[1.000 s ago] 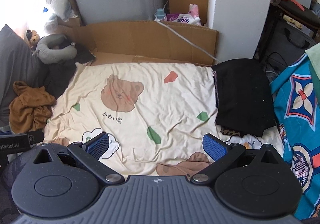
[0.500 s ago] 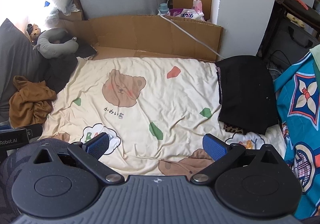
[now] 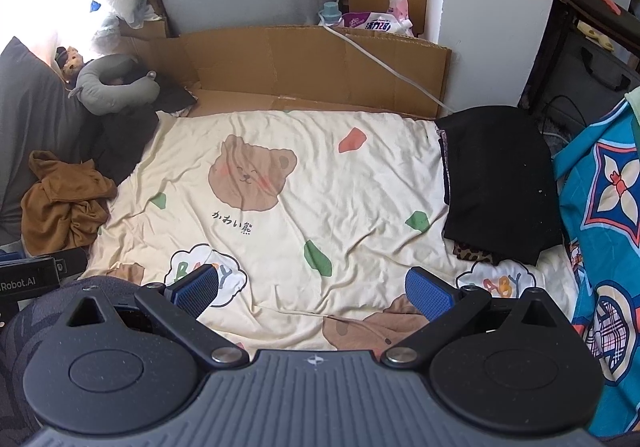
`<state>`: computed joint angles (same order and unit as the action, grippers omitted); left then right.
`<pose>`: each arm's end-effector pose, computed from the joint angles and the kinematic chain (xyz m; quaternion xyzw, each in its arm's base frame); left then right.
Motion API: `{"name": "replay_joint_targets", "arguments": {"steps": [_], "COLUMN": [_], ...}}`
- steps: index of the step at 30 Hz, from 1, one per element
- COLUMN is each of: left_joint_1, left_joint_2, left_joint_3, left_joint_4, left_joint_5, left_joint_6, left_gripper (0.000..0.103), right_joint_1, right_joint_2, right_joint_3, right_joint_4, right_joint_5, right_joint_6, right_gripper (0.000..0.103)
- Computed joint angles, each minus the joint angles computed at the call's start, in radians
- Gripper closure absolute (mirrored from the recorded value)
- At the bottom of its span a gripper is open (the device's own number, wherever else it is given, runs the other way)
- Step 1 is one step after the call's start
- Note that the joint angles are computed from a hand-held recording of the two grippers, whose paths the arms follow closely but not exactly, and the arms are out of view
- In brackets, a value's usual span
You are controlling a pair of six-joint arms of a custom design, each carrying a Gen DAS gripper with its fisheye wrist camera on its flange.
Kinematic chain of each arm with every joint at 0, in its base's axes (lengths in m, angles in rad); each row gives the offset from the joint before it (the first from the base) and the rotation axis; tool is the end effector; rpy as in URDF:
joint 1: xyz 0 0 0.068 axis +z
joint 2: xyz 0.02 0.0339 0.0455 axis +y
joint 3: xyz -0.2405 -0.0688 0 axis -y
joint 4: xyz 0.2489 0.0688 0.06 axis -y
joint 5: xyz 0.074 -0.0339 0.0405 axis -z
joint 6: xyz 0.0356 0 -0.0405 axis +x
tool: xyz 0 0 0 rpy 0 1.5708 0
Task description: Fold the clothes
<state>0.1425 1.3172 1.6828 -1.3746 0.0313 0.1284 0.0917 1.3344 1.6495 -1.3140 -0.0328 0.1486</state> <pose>0.2269 0.0314 0.3986 -0.0024 0.9607 0.0225 0.2767 0.2399 0.0232 0.3894 0.0227 0.9590 0.0494 0.2781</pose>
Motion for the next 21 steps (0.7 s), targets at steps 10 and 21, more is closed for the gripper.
{"name": "replay_joint_targets", "arguments": {"steps": [10, 21], "left_joint_1": [-0.012, -0.088], "left_joint_2": [0.002, -0.042], "left_joint_3": [0.014, -0.004], "left_joint_4": [-0.021, -0.019], "left_joint_5": [-0.001, -0.081], "left_joint_6": [-0.001, -0.028], "left_gripper": [0.001, 0.001], "right_joint_1": [0.031, 0.059], "right_joint_2": [0.033, 0.022], "right_joint_3": [0.042, 0.043], "right_joint_4": [-0.015, -0.005], "right_joint_5": [-0.008, -0.002], "right_joint_6": [-0.009, -0.022], "right_gripper": [0.001, 0.001]}}
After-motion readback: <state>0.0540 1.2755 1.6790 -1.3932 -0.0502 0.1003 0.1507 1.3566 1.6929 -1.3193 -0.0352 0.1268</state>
